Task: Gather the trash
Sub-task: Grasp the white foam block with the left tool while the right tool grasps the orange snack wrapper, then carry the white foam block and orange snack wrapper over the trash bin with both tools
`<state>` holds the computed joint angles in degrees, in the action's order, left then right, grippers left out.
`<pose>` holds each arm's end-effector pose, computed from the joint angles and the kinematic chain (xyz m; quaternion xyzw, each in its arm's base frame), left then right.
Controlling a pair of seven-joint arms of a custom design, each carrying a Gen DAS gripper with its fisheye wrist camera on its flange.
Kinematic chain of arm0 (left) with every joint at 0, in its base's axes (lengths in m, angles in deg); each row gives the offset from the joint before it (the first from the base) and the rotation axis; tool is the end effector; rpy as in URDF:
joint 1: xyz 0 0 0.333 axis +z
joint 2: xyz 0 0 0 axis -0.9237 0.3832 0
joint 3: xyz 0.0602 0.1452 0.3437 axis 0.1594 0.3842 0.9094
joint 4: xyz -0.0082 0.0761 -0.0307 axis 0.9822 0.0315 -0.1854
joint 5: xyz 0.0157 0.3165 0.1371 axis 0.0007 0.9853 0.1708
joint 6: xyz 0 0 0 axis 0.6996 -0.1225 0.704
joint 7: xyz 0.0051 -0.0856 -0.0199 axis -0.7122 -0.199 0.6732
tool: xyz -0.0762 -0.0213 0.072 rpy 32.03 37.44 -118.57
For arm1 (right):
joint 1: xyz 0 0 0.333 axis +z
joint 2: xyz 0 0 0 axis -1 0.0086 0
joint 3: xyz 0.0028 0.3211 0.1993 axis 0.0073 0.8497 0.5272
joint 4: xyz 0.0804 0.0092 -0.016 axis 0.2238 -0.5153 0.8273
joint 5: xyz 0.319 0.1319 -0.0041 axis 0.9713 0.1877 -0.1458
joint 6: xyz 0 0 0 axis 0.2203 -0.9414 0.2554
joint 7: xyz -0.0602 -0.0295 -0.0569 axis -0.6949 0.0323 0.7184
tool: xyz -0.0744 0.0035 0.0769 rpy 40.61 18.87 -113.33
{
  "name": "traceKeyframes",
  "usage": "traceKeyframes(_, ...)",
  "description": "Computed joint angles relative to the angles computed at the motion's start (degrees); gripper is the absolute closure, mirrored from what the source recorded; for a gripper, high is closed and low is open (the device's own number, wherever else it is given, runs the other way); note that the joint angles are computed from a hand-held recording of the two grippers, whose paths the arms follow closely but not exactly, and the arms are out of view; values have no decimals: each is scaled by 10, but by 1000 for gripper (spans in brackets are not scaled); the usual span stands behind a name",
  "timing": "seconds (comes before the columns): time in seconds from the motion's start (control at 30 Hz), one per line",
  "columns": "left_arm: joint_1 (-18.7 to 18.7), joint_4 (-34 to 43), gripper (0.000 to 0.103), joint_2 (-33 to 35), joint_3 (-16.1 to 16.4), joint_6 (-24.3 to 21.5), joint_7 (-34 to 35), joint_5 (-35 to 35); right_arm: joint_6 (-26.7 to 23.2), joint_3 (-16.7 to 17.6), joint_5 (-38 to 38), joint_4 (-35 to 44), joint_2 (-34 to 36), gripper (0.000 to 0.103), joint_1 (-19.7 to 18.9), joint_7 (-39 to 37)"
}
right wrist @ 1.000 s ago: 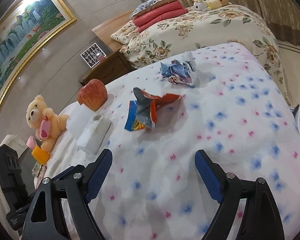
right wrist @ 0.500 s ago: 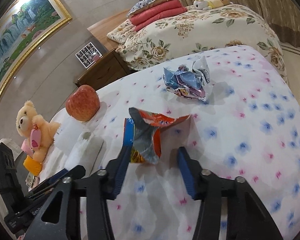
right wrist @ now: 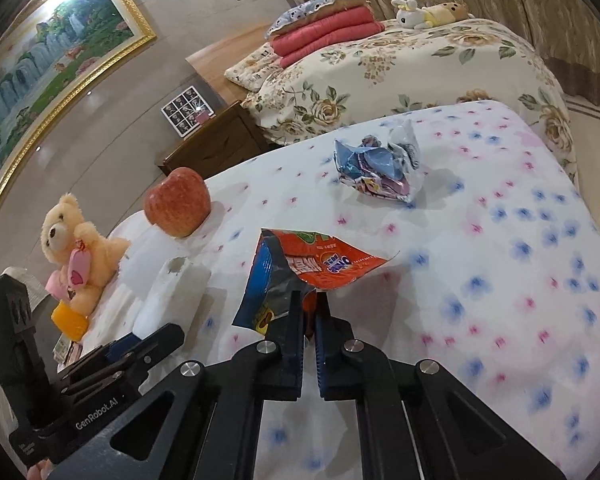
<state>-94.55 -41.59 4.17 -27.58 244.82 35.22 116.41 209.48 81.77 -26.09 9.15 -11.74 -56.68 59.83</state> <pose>0.5874 -0.3562 0.4203 -0.7242 0.5784 -0.3045 0.2195 0.6555 0.4510 0.4170 -0.6962 0.5867 -0.0501 0.4106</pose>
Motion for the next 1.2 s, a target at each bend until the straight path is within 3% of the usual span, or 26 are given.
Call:
traceKeyframes(0.47,-39,23,55,12,-13,27,11,-9,116,24,40,-206,-111,99,-28,-31)
traceKeyframes(1.2,-94,105,55,62,-21,21,139,-102,219,44,75,-382,-200,99,-75,-16)
